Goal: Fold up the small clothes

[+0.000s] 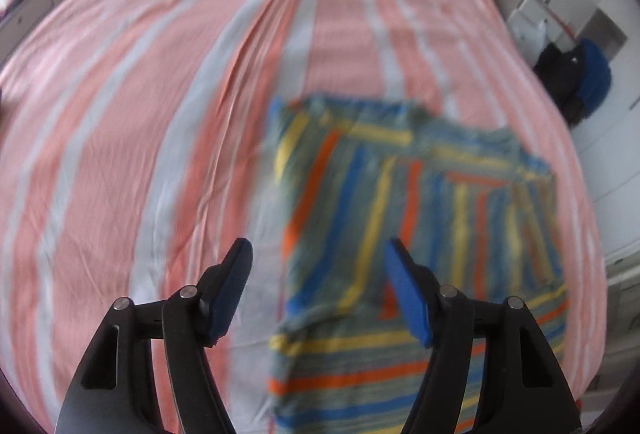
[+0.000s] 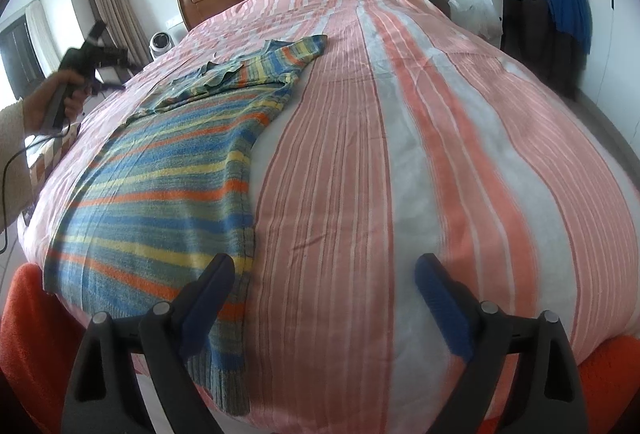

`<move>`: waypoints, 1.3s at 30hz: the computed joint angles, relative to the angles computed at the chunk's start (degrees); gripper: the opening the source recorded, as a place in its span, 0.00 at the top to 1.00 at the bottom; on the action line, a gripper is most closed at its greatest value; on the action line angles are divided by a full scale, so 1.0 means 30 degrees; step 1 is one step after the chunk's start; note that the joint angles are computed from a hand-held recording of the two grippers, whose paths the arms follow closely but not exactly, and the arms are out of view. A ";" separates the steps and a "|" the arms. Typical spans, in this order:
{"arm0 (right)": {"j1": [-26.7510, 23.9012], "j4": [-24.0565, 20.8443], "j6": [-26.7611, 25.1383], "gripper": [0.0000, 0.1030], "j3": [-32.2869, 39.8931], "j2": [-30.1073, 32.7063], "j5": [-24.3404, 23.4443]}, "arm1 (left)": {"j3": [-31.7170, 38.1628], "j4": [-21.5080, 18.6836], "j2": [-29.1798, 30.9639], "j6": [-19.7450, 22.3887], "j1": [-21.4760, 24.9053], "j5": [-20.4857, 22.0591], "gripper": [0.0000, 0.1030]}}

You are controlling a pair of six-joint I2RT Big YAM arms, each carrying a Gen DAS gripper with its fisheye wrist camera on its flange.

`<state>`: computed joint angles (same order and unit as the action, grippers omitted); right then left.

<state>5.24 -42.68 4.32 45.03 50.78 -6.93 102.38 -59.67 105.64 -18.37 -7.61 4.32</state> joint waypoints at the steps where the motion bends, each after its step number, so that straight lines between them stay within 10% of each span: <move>1: 0.0082 -0.0008 -0.0037 0.11 -0.0008 -0.0016 0.0093 | -0.0607 0.0535 -0.0037 -0.0221 0.0142 0.0641 0.37; 2: 0.0146 -0.0022 -0.0063 0.11 -0.0023 -0.0028 0.0184 | -0.1090 0.0986 -0.0199 -0.0392 0.0189 0.1102 0.43; 3: 0.0188 -0.0068 -0.0073 0.11 -0.0030 -0.0053 0.0258 | -0.1676 0.1600 -0.0418 -0.0463 0.0282 0.1826 0.80; 4: 0.0213 -0.0094 -0.0098 0.11 -0.0029 -0.0025 0.0329 | -0.2051 0.1962 -0.0524 -0.0277 0.0203 0.1785 0.96; 7: 0.0321 -0.0128 -0.0127 0.11 0.0006 0.0115 0.0555 | -0.2603 0.2260 -0.0875 -0.0053 -0.0205 -0.1604 0.98; 11: 0.0261 -0.0072 -0.0219 0.10 -0.0070 0.0078 0.0463 | -0.3067 0.2612 -0.0901 -0.1052 0.0343 -0.1269 0.97; 14: 0.0289 -0.0030 -0.0226 0.09 -0.0074 0.0114 0.0432 | -0.2836 0.2072 -0.0943 -0.0725 0.0194 -0.1655 0.87; 18: 0.0140 0.0059 -0.0275 0.09 -0.0090 0.0148 0.0187 | -0.2761 0.3177 -0.1560 -0.0842 -0.0052 -0.2551 0.29; 24: 0.0497 0.0122 -0.0359 0.08 -0.0111 0.0216 0.0732 | 0.1482 0.0647 0.1299 -0.0074 0.0081 -0.1707 0.29; 27: 0.0647 0.0138 -0.0370 0.07 -0.0112 0.0268 0.0962 | 0.2962 -0.0582 0.2857 0.0030 0.0157 -0.1170 0.92; 30: 0.0683 0.0132 -0.0413 0.06 -0.0116 0.0351 0.1022 | 0.2078 0.0514 0.2464 -0.1942 0.0206 -0.3623 0.95; 35: 0.0764 0.0227 -0.0649 0.03 -0.0108 0.0504 0.1111 | 0.1295 0.0857 0.1796 -0.1751 -0.0029 -0.4148 0.80; 37: 0.0655 0.0266 -0.0643 0.03 -0.0120 0.0494 0.0925 | 0.0563 0.0966 0.0968 -0.1392 -0.0278 -0.4982 0.33; 39: 0.0450 0.0233 -0.0536 0.03 -0.0093 0.0423 0.0565 | -0.1220 0.2178 -0.0557 -0.1160 -0.0509 -0.5653 0.17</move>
